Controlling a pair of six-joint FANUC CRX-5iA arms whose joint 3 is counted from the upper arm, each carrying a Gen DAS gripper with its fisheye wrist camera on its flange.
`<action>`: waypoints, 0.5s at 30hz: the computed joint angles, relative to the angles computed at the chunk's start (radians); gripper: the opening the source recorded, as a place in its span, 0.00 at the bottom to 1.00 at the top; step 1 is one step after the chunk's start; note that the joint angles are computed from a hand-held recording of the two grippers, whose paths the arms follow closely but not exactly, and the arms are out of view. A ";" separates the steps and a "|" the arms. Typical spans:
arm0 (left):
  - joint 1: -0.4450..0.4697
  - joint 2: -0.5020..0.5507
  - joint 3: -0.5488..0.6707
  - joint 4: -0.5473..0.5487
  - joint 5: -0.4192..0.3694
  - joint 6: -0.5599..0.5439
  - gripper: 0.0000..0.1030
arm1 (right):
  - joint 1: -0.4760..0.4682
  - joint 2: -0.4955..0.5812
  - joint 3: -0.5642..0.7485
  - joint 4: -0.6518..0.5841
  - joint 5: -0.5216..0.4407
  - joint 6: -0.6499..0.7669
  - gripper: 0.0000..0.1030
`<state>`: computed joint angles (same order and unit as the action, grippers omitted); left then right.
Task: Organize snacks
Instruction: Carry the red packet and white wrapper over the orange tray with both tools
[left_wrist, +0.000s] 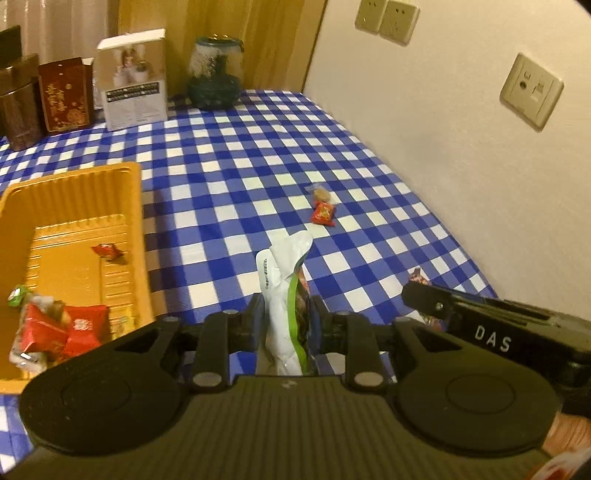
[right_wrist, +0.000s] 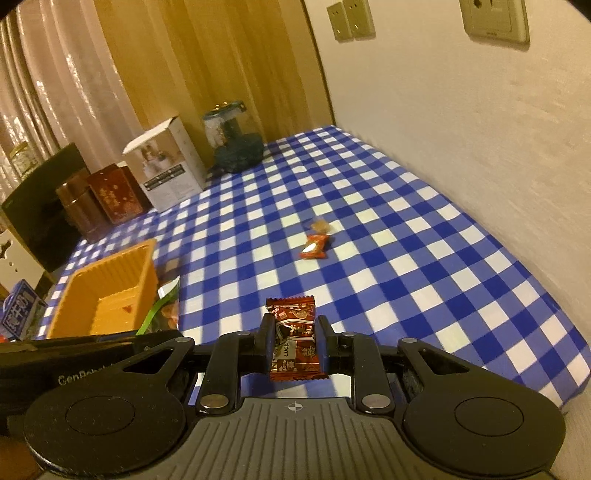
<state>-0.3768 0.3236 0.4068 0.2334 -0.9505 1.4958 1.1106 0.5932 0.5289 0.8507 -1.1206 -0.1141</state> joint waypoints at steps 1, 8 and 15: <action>0.002 -0.010 -0.007 -0.001 0.002 -0.004 0.22 | 0.006 0.007 0.017 -0.002 -0.010 0.007 0.22; 0.029 -0.085 -0.063 0.000 0.015 -0.023 0.22 | 0.041 0.080 0.170 -0.013 -0.059 0.086 0.22; 0.067 -0.147 -0.116 0.004 0.019 -0.042 0.22 | 0.061 0.169 0.342 -0.025 -0.096 0.177 0.22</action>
